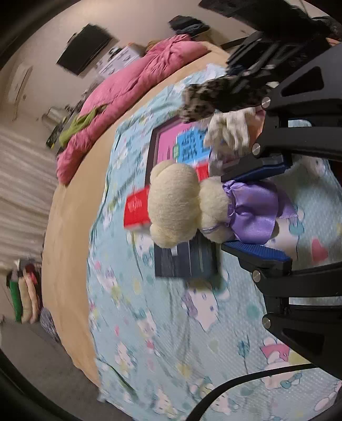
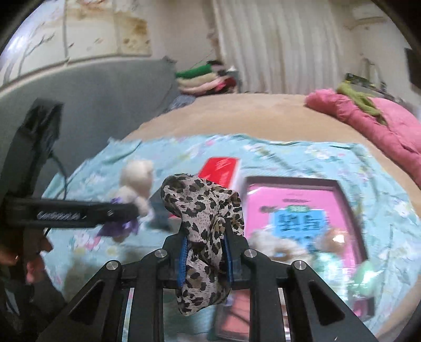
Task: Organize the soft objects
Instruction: 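Carry the teddy bear and leopard scrunchie over the pink book tray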
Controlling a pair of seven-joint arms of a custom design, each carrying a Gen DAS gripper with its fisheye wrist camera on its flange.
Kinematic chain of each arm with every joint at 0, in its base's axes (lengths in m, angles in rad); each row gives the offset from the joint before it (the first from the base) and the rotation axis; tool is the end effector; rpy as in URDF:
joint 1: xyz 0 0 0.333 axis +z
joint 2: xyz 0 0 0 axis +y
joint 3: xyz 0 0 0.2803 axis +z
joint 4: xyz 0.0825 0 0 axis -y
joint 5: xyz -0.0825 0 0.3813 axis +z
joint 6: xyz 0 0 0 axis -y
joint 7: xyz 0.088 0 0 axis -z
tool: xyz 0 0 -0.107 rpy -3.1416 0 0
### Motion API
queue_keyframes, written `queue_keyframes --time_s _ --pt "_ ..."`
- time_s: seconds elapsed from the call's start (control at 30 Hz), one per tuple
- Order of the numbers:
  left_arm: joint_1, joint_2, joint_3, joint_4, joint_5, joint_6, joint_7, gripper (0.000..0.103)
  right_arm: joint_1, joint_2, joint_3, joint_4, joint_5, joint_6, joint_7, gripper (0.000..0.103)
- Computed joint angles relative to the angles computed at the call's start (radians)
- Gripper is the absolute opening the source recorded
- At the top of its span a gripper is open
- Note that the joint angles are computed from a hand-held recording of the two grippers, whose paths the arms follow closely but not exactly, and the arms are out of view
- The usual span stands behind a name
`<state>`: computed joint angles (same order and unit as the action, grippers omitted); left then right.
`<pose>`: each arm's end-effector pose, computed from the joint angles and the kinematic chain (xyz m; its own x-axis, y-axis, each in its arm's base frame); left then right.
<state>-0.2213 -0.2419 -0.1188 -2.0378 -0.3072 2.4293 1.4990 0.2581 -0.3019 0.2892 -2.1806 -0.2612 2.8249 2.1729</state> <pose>0.5049 -0.1854 0.5852 -0.1936 -0.9318 0.3071 -0.8406 -0.0039 -0.5417 0.4337 0.2972 0.5872 0.2581 -0.9534 -0.1560 -0.5954 -0.0298 -0.8029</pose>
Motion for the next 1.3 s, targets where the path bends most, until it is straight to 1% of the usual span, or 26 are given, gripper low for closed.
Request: queue_keyframes --time_s 0.07,0.13,0.33,0.5,0.6,0.83,0.93,1.1,1.3 --pt "-0.011 0.016 -0.014 0.028 0.006 -0.006 0.000 0.043 -0.020 -0.034 -0.009 -0.028 0.001 0.009 0.027 0.023" --pt "-0.021 0.025 -0.027 0.046 0.015 -0.006 -0.001 0.043 -0.060 -0.053 -0.001 -0.049 -0.015 0.023 0.063 0.023" --pt "-0.056 0.104 -0.076 0.143 0.056 -0.037 0.001 0.043 -0.156 -0.132 0.014 -0.123 -0.027 0.031 0.135 0.023" --pt "-0.075 0.168 -0.110 0.208 0.100 -0.069 -0.008 0.043 -0.193 -0.173 0.006 -0.172 0.004 0.030 0.151 0.023" --pt "-0.084 0.210 -0.128 0.245 0.134 -0.094 -0.024 0.043 -0.219 -0.175 0.019 -0.183 0.008 0.034 0.165 0.023" --pt "-0.096 0.253 -0.147 0.276 0.178 -0.108 -0.037 0.043 -0.240 -0.173 0.024 -0.195 0.017 0.040 0.166 0.023" --pt "-0.099 0.274 -0.152 0.295 0.195 -0.116 -0.046 0.043 -0.245 -0.165 0.027 -0.191 0.014 0.029 0.170 0.023" --pt "-0.100 0.301 -0.157 0.315 0.207 -0.124 -0.053 0.044 -0.235 -0.144 0.013 -0.183 0.016 0.009 0.168 0.023" --pt "-0.101 0.321 -0.161 0.329 0.215 -0.132 -0.052 0.044 -0.195 -0.099 -0.021 -0.159 0.031 -0.031 0.133 0.025"
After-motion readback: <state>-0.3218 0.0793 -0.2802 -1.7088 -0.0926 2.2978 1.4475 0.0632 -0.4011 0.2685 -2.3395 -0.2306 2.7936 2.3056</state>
